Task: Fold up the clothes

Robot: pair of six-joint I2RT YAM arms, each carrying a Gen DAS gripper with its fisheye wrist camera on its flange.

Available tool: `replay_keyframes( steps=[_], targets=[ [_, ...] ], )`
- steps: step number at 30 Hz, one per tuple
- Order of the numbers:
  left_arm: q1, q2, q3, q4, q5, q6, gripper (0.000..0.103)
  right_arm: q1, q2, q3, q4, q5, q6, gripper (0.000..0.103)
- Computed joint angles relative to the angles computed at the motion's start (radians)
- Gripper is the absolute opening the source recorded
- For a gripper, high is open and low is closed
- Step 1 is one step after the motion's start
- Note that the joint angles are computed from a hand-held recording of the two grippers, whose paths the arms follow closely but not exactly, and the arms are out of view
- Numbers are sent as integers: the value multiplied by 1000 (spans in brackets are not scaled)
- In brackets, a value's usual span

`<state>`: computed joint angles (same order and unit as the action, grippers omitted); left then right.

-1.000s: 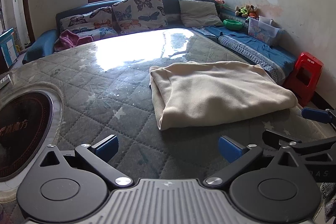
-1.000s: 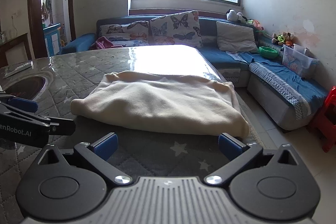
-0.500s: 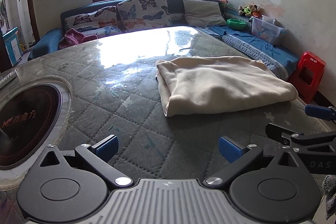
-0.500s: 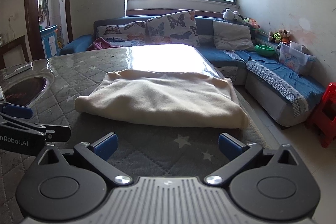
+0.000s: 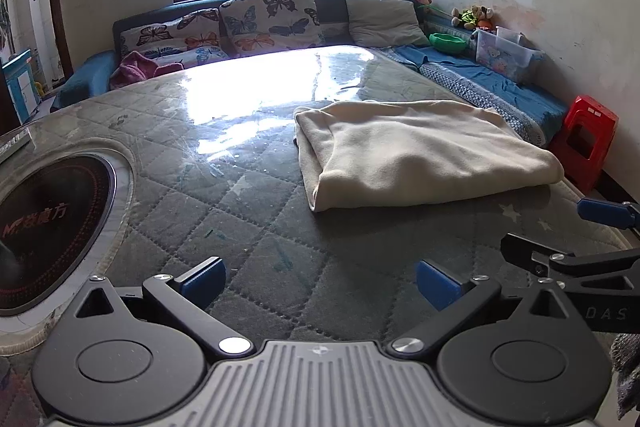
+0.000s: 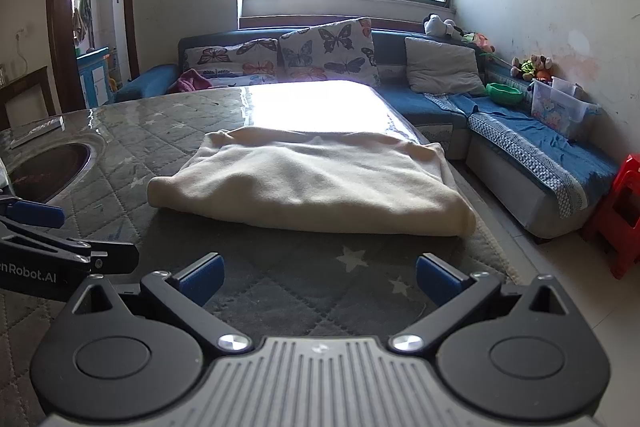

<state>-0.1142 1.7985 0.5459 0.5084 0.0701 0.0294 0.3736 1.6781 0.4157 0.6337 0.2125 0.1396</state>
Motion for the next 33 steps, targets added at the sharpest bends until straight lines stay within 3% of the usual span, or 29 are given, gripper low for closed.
replay_keyframes(
  steps=[33],
  targets=[
    [-31, -23, -34, 10, -11, 6, 103, -4, 7, -23, 25, 18, 13, 103]
  ],
)
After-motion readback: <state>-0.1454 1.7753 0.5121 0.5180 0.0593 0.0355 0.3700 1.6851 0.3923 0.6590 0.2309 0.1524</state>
